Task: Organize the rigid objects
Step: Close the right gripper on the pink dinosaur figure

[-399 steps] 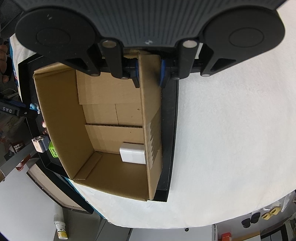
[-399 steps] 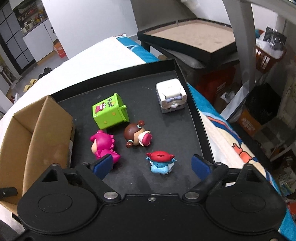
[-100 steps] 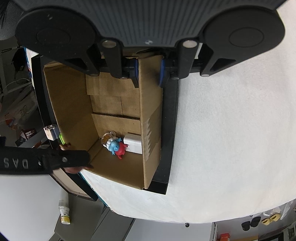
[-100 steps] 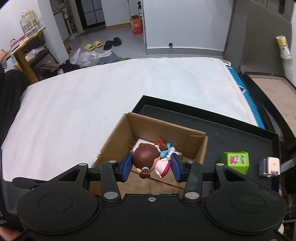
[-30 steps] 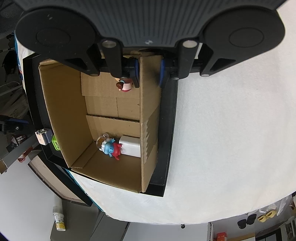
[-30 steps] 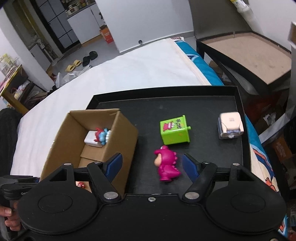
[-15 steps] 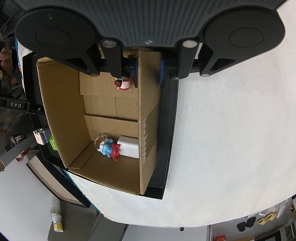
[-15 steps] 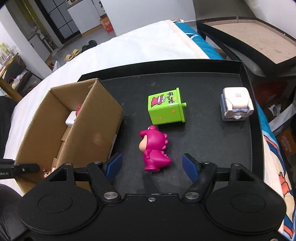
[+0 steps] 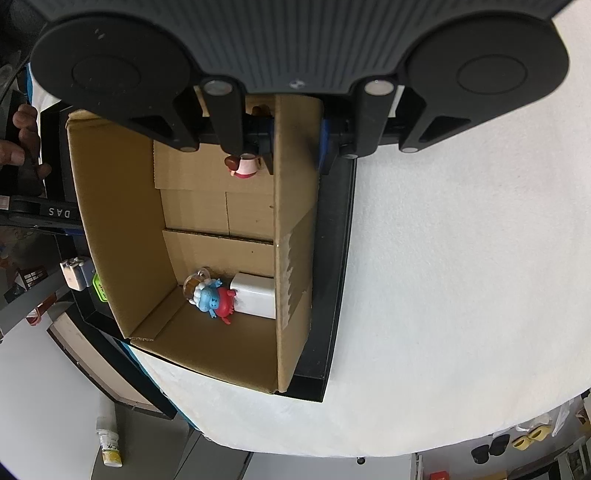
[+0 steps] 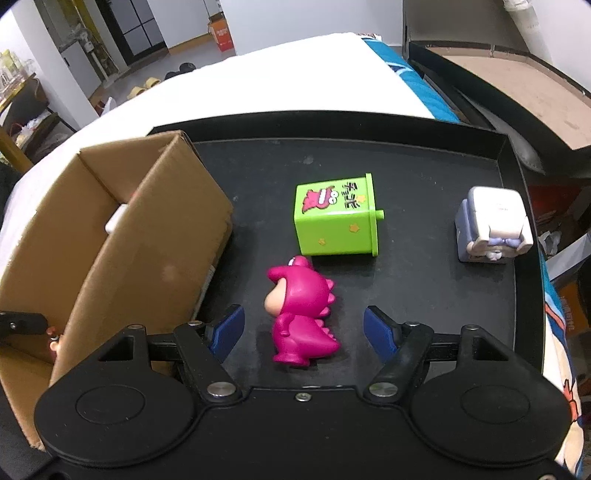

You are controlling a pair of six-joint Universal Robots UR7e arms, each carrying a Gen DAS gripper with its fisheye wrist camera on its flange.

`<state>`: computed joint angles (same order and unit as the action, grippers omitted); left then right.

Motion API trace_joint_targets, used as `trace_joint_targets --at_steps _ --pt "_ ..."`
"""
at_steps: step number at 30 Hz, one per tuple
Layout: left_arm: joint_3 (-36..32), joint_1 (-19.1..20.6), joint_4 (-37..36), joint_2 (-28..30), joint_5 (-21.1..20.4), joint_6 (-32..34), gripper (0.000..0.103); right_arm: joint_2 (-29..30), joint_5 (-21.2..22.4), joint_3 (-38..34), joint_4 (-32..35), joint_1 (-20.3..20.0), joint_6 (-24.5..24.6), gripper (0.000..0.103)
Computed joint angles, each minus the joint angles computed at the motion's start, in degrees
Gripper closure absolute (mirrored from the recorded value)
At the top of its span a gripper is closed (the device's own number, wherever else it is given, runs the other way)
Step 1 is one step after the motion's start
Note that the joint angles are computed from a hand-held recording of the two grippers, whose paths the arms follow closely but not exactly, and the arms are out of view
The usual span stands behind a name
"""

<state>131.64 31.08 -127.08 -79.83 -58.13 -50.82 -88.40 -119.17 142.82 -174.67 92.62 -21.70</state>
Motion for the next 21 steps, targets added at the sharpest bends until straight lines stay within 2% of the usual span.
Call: trace_joint_targets --at_steps 3,5,7,9,11,14,21 --pt "0.0 0.0 0.0 0.1 0.1 0.0 0.083 0.8 -1.0 0.3 -1.5 -0.1 -0.1 0.032" --pt "0.0 0.0 0.0 0.1 0.0 0.1 0.083 1.1 -1.8 0.7 -2.6 0.1 -0.4 0.036" --pt "0.0 -0.1 0.0 0.3 0.0 0.3 0.083 1.2 -2.5 0.6 -1.7 0.2 0.3 0.065" --pt "-0.1 -0.1 0.1 0.4 -0.1 0.4 0.083 1.1 -3.3 0.6 -1.8 0.7 0.5 0.072" --pt "-0.1 -0.1 0.1 0.4 -0.1 0.4 0.083 0.0 -2.6 0.9 -0.5 0.4 1.1 0.072" --pt "-0.2 -0.2 0.4 0.4 -0.2 0.6 0.083 -0.4 -4.2 1.7 -1.1 1.0 1.0 0.072" --pt "-0.2 -0.1 0.4 0.3 -0.6 0.8 0.083 -2.3 -6.0 1.8 1.7 3.0 4.1 0.072"
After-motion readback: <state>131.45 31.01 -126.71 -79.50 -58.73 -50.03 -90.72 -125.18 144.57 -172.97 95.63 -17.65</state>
